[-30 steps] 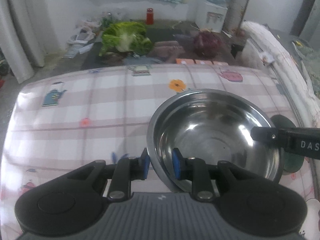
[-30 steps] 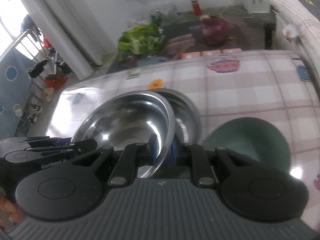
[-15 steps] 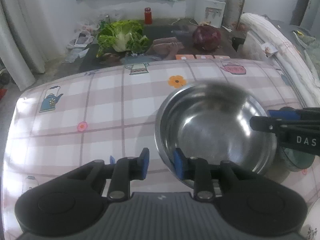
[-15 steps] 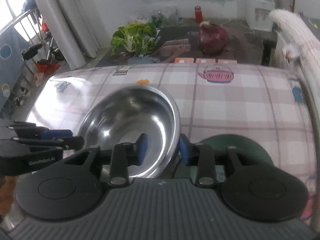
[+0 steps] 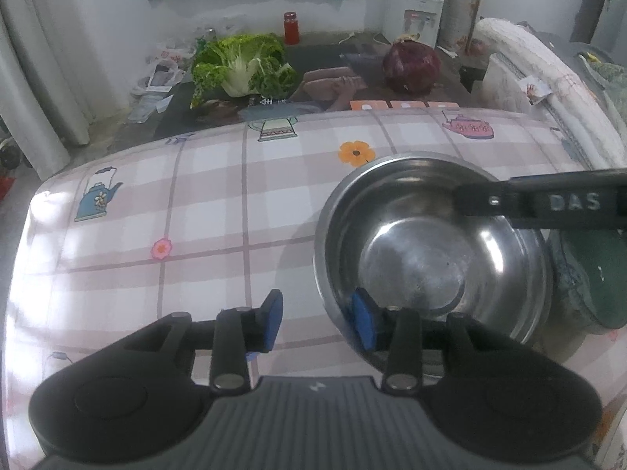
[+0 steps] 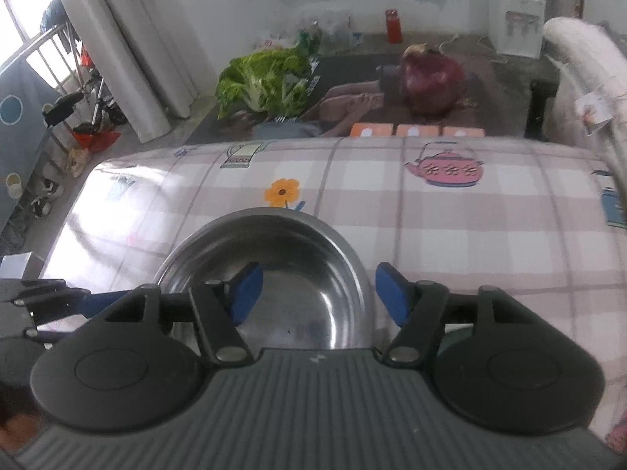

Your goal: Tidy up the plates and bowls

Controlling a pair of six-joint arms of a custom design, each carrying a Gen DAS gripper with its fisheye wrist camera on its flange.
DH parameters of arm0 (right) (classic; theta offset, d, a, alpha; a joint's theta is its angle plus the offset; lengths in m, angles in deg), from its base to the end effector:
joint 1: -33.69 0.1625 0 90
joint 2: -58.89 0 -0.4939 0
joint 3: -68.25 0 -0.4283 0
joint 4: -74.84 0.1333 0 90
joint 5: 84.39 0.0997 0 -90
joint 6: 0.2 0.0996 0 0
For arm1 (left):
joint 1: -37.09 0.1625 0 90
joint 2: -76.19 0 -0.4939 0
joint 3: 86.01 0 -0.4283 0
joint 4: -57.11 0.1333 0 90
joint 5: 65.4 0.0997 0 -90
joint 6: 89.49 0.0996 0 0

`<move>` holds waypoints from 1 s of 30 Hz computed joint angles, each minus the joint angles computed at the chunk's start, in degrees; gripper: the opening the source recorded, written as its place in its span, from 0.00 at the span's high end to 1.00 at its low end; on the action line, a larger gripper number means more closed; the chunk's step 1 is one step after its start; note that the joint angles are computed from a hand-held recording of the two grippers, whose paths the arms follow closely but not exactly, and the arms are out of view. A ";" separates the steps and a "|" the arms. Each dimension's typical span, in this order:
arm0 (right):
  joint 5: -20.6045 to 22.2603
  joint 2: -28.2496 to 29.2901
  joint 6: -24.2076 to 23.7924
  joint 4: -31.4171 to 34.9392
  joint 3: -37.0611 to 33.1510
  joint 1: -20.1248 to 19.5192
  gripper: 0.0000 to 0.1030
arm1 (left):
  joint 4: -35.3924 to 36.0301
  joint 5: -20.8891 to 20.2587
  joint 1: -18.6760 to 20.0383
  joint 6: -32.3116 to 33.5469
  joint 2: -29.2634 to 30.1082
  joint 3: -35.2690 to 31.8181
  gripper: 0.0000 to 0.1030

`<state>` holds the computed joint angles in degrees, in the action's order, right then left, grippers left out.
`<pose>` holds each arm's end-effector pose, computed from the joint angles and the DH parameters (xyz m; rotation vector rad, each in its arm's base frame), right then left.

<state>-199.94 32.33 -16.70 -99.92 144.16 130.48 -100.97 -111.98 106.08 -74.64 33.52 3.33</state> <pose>0.1907 -0.8374 0.0429 0.3338 -2.5341 0.7620 -0.0900 -0.7970 0.1547 0.5577 2.3006 -0.4961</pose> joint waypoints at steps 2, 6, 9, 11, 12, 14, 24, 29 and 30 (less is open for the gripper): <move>-0.13 0.75 0.45 1.76 -1.22 0.09 0.31 | -0.22 0.54 0.05 0.13 0.13 -0.11 0.60; 1.37 0.92 -0.44 3.84 -1.14 0.49 0.29 | 1.12 1.79 0.44 -1.24 -0.64 0.30 0.66; 4.81 -0.22 0.07 5.73 0.89 0.62 0.29 | 2.89 2.20 1.20 -2.91 -2.18 1.42 0.66; 7.11 -1.06 0.86 6.75 2.50 0.62 0.28 | 4.08 2.01 1.72 -4.25 -3.55 2.51 0.66; 8.06 -1.41 1.06 7.02 3.32 0.63 0.28 | 4.41 1.98 1.87 -4.61 -4.12 3.05 0.66; 9.60 -2.02 1.64 7.43 4.85 0.69 0.28 | 5.20 2.13 2.02 -5.18 -5.26 4.16 0.67; 7.41 -3.68 3.13 -1.87 11.25 2.11 0.22 | -0.92 2.07 0.35 -0.30 -7.56 8.67 0.50; 5.31 -6.91 1.36 -15.61 18.62 3.35 0.01 | -8.15 2.49 -1.64 3.37 -9.05 12.70 0.40; 4.58 -7.52 0.71 -18.58 20.23 3.59 0.01 | -8.90 2.12 -1.94 3.40 -9.47 13.40 0.39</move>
